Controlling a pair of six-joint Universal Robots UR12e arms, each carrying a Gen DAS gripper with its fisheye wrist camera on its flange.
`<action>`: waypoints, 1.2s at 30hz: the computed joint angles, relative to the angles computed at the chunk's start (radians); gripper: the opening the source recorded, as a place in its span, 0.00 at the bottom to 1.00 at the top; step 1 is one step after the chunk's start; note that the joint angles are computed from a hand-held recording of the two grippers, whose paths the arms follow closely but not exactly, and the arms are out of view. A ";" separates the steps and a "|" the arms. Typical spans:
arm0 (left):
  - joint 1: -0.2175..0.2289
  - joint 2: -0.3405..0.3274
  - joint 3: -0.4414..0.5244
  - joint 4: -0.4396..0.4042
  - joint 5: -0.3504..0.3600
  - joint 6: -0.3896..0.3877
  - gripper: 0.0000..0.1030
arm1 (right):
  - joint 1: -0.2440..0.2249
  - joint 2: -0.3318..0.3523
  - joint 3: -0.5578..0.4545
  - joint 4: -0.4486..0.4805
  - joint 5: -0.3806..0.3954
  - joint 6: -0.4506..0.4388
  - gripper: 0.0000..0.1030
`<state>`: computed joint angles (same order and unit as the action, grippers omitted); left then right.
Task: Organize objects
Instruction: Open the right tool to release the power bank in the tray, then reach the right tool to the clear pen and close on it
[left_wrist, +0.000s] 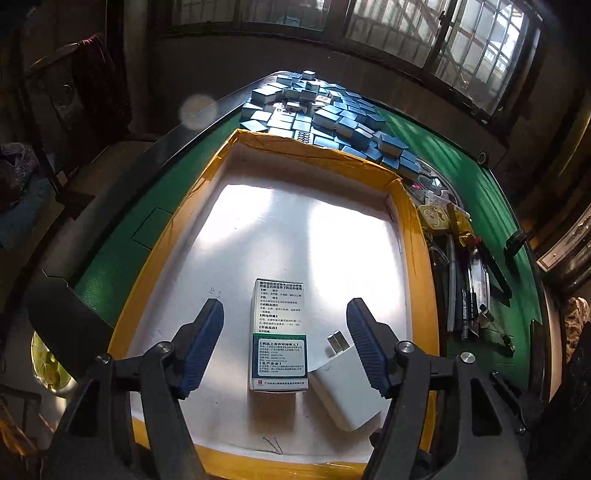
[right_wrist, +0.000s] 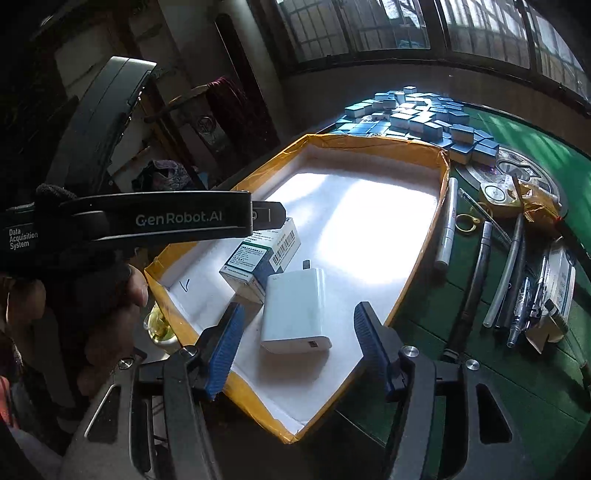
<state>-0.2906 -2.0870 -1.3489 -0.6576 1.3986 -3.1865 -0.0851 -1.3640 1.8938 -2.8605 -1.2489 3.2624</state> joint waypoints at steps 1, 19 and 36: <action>-0.005 0.001 -0.002 0.012 0.006 0.007 0.67 | -0.010 -0.010 0.015 -0.023 0.021 0.012 0.55; -0.100 0.000 0.012 -0.011 0.009 0.170 0.67 | -0.113 -0.103 0.157 -0.064 -0.154 0.246 0.59; -0.140 -0.037 0.081 -0.094 -0.050 0.206 0.67 | -0.138 -0.141 0.197 0.014 -0.234 0.227 0.59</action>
